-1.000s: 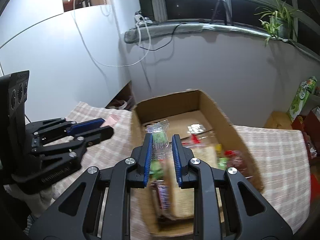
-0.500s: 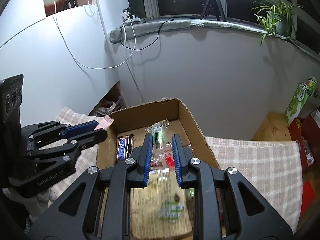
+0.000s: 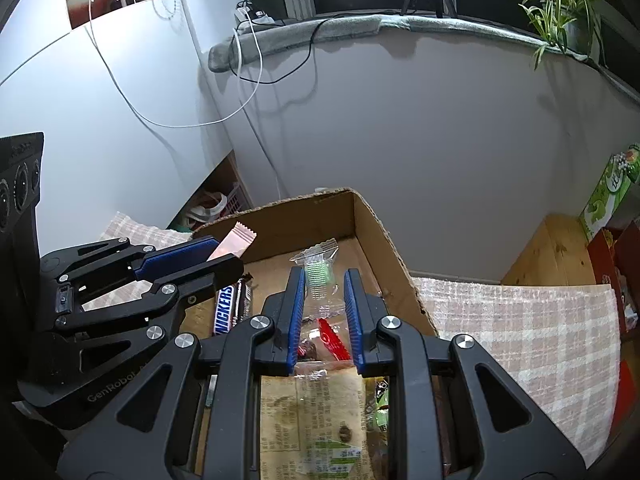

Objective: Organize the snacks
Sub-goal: 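Carry both candies into the box and open both tools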

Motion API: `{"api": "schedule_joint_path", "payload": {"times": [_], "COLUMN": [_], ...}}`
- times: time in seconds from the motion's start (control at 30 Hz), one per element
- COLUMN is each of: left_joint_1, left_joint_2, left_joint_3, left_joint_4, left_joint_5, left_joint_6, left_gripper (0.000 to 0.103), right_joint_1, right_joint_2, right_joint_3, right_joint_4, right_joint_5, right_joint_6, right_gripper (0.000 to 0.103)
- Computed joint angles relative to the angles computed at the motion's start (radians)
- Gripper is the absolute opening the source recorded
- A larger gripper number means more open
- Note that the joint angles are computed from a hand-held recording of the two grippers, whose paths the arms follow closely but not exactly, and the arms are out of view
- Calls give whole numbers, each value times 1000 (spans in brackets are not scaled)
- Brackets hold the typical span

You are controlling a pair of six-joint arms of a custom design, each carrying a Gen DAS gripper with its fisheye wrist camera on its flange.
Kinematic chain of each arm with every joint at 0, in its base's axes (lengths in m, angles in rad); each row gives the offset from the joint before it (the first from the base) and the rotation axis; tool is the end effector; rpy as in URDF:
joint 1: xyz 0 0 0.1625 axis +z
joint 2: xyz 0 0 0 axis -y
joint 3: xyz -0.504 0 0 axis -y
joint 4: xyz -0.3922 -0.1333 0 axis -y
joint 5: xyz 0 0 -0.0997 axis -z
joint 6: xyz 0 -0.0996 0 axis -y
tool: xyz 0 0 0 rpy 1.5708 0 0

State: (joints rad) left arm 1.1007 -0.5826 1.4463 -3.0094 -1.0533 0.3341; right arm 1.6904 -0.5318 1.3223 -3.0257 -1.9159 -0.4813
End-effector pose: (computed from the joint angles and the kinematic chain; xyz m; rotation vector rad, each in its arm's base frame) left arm -0.2025 -0.8016 0.1232 0.8161 2.4300 -0.7998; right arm 0.1999 -0.8287 0.1270 0.6152 -2.5095 0.7944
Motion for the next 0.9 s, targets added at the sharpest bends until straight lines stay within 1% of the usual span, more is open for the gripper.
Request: {"api": "schedule_joint_path", "payload": {"times": [0.17, 0.4, 0.47, 0.5, 0.53, 0.57, 0.6, 0.63, 0.67, 0.7, 0.73, 0.8, 0.9], "left_joint_1": [-2, -4, -5, -6, -7, -8, -8, -9, -10, -8, -7, -5, -4], "left_joint_2": [4, 1, 0, 0, 0, -1, -1, 0, 1, 1, 0, 0, -1], "left_joint_3": [-1, 6, 8, 9, 9, 11, 12, 11, 10, 7, 5, 4, 7], "left_joint_4": [9, 9, 7, 5, 0, -5, -7, -10, -17, -11, -4, -9, -15], "left_joint_5": [7, 16, 18, 22, 26, 31, 34, 40, 51, 55, 56, 62, 66], "left_joint_6": [2, 4, 7, 9, 11, 14, 15, 17, 19, 16, 12, 12, 10], "left_gripper": [19, 19, 19, 19, 19, 21, 29, 35, 38, 43, 48, 52, 53], "right_joint_1": [-6, -2, 2, 4, 7, 8, 9, 9, 11, 11, 10, 12, 16], "right_joint_2": [-5, -7, -5, -4, 0, 3, 4, 6, 10, 12, 11, 10, 11], "right_joint_3": [5, 10, 10, 10, 12, 10, 10, 8, 4, 4, 6, 11, 16], "right_joint_4": [8, 1, -7, -18, -38, -53, -65, -76, -86, -99, -108, -126, -153], "right_joint_5": [2, -7, -19, -27, -42, -54, -65, -81, -96, -105, -106, -115, -134], "right_joint_6": [14, 2, -2, -5, -7, -11, -11, -9, -9, -13, -16, -20, -32], "right_gripper": [21, 21, 28, 42, 49, 52, 57, 64, 69, 75, 77, 82, 86]}}
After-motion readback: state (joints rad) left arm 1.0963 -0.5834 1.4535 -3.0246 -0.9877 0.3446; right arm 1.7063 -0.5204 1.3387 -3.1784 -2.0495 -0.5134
